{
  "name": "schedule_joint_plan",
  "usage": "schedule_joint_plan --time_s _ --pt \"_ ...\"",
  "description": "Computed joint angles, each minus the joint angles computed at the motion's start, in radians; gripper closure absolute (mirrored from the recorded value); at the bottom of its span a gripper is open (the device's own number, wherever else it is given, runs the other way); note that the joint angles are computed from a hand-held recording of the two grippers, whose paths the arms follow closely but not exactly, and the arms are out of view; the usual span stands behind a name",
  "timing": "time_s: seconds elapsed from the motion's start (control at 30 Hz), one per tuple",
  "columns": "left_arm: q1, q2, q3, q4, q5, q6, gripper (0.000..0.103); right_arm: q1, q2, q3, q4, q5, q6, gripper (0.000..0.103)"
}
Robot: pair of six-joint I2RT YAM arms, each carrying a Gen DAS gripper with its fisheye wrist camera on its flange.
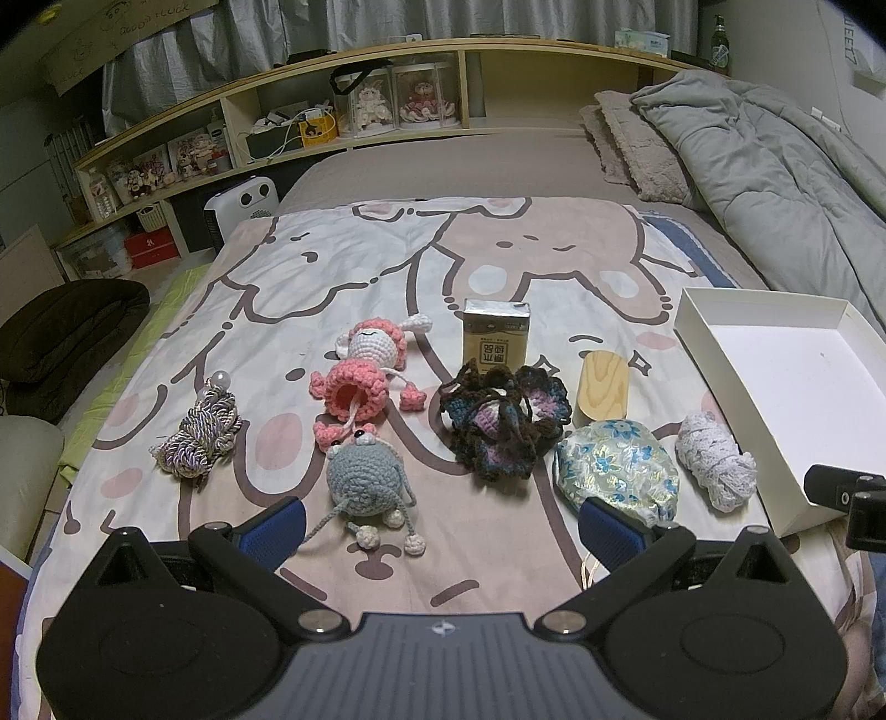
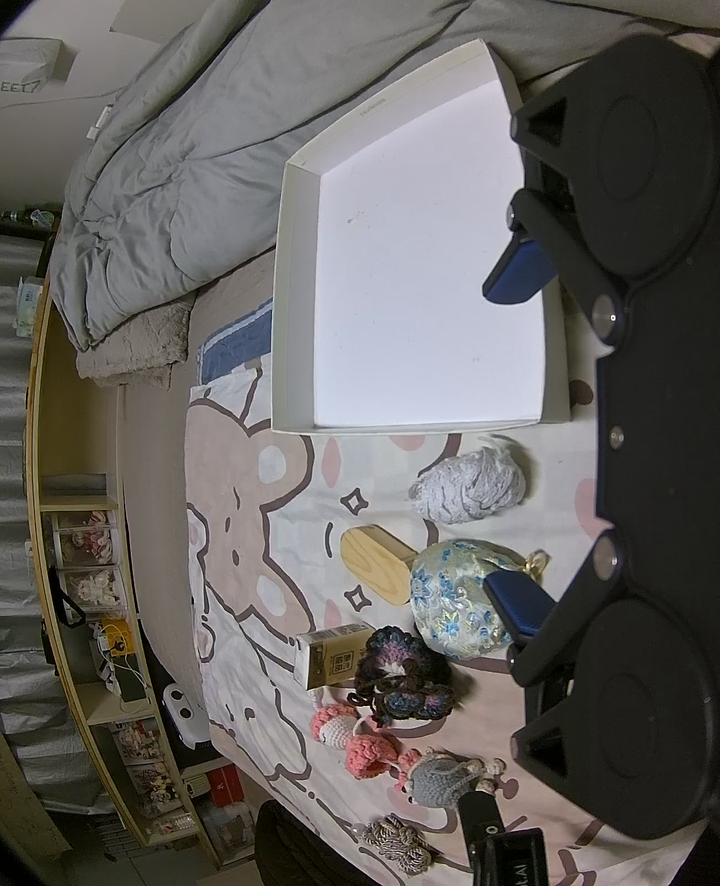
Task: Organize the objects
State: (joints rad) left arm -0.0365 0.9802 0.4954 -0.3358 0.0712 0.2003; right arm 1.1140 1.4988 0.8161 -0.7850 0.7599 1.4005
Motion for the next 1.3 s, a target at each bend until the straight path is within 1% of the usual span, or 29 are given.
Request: schedule_joint_plan --time_s 0.1,0.2,0.4,0.6,0.87,0.9,0.97,1.13,1.23,1.3 --pt "-0.004 -0.001 -0.007 0.008 -0.005 -0.005 0.0 0.005 -0.003 -0.01 0.016 0.004 0.0 0.0" --pt "-0.006 0.005 -0.016 0.02 -0.008 -0.013 0.0 -0.001 -0.009 -0.032 0.064 0.008 -0.021 0.0" --pt "0.019 0.055 0.023 0.026 -0.017 -0.038 0.0 -0.024 -0.029 -0.047 0.121 0.033 -0.053 0.0" --pt "0.036 0.09 0.063 0.057 -0.034 -0.051 0.0 -0.058 -0.047 -0.056 0.185 0.063 -0.118 0.0" --pt "0.059 0.186 0.137 0.129 -0.067 -0.049 0.0 -0.132 -0.038 -0.064 0.299 0.078 -0.263 0.0" --pt "0.064 0.202 0.147 0.141 -0.068 -0.046 0.0 -0.142 -0.037 -0.064 0.312 0.075 -0.276 0.0" --pt "0.078 0.24 0.173 0.164 -0.071 -0.043 0.0 -0.17 -0.053 -0.088 0.377 0.041 -0.343 0.0" --pt "0.12 0.344 0.239 0.21 -0.082 -0.057 0.0 -0.209 -0.064 -0.13 0.49 -0.007 -0.419 0.0" --pt "0.142 0.414 0.288 0.219 -0.089 -0.052 0.0 -0.234 -0.046 -0.141 0.561 -0.036 -0.47 0.0" --pt "0.158 0.467 0.319 0.246 -0.105 -0.039 0.0 -0.248 -0.019 -0.139 0.602 -0.039 -0.5 0.0"
